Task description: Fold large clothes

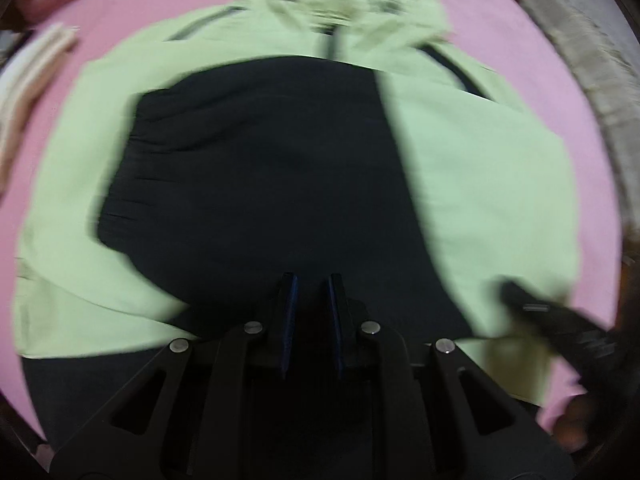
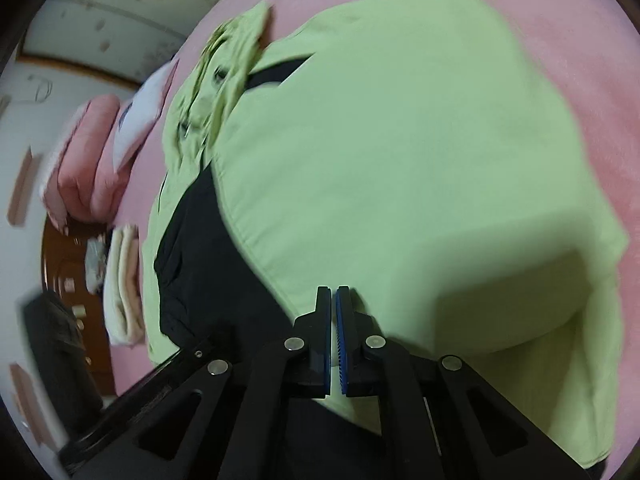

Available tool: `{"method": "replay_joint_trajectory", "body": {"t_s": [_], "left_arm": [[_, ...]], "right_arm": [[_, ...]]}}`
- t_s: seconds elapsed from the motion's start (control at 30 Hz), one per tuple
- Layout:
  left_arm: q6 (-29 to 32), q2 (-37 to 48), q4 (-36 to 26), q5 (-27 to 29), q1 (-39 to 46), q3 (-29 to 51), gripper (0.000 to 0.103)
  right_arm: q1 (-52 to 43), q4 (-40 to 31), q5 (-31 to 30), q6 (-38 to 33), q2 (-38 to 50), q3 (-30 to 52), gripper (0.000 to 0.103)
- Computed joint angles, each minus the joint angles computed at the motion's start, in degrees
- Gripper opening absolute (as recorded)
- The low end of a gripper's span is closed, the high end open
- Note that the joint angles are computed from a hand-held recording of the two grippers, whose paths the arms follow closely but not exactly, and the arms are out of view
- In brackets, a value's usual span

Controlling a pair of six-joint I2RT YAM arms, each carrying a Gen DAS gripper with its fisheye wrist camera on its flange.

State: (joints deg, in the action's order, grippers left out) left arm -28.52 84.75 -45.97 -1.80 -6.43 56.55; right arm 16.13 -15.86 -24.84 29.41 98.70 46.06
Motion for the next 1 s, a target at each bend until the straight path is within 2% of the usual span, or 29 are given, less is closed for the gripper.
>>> {"method": "replay_joint_trajectory", "body": {"t_s": [0.07, 0.13, 0.17, 0.23, 0.3, 0.37, 0.47, 0.53, 0.57, 0.63, 0.7, 0.77, 0.87, 1.0], "left_arm": [[2.87, -2.28, 3.09, 0.75, 5.27, -3.17, 0.012], [5.24, -3.48, 4.6, -1.67, 10.32, -5.67, 0.01], [7.4, -3.69, 5.3, -0.96, 13.42, -6.53, 0.003], [10.3, -4.72, 7.18, 5.15, 19.52, -8.47, 0.001], [10.02, -4.9, 7.68, 5.22, 20.05, -8.91, 0.001], [9.19, -4.12, 6.8, 2.14, 17.72, -7.77, 0.001], [5.51, -2.65, 3.73, -2.88, 11.4, -3.8, 0.001], [4.2, -3.2, 3.61, 0.04, 8.42, -2.0, 0.001], [3.96, -2.48, 4.21, 3.9, 7.15, -0.81, 0.001], [3.49, 0.25, 4.86, 8.75, 4.74, 1.8, 0.001], [3.14, 3.62, 6.16, 9.93, 2.25, 4.67, 0.001], [3.22, 6.64, 7.04, 8.66, 0.21, 7.29, 0.001], [4.15, 12.99, 8.75, 8.58, 0.35, 12.5, 0.001], [4.26, 19.34, 9.83, 7.56, 2.78, 18.44, 0.001]], "right_arm": [[-4.55, -1.86, 3.9, -3.52, -2.71, -1.3, 0.003], [-9.29, -3.21, 8.4, -6.37, -4.03, -2.16, 0.0], [-14.33, -3.7, 6.65, -8.06, -4.49, -2.89, 0.0], [-20.7, -4.13, 3.0, -8.14, -5.44, -3.91, 0.0], [-22.21, -7.21, 9.87, -9.42, -6.82, -3.08, 0.0], [-22.74, -7.54, 11.1, -12.21, -9.05, -3.53, 0.0], [-20.63, -4.83, 7.61, -11.18, -14.67, -5.59, 0.0], [-17.37, -3.56, 3.3, -12.32, -17.1, -5.92, 0.0], [-15.5, -3.26, 1.46, -12.58, -16.78, -5.48, 0.0], [-7.45, -5.14, -5.02, -13.29, -11.34, -0.51, 0.0], [-0.9, -5.85, -7.22, -13.5, -6.51, 3.64, 0.0], [4.67, -5.01, -6.52, -14.0, -1.89, 7.65, 0.0], [7.01, -3.51, -6.21, -12.92, 3.23, 11.26, 0.0], [7.2, -4.64, -2.76, -10.97, 11.63, 20.27, 0.0]]}}
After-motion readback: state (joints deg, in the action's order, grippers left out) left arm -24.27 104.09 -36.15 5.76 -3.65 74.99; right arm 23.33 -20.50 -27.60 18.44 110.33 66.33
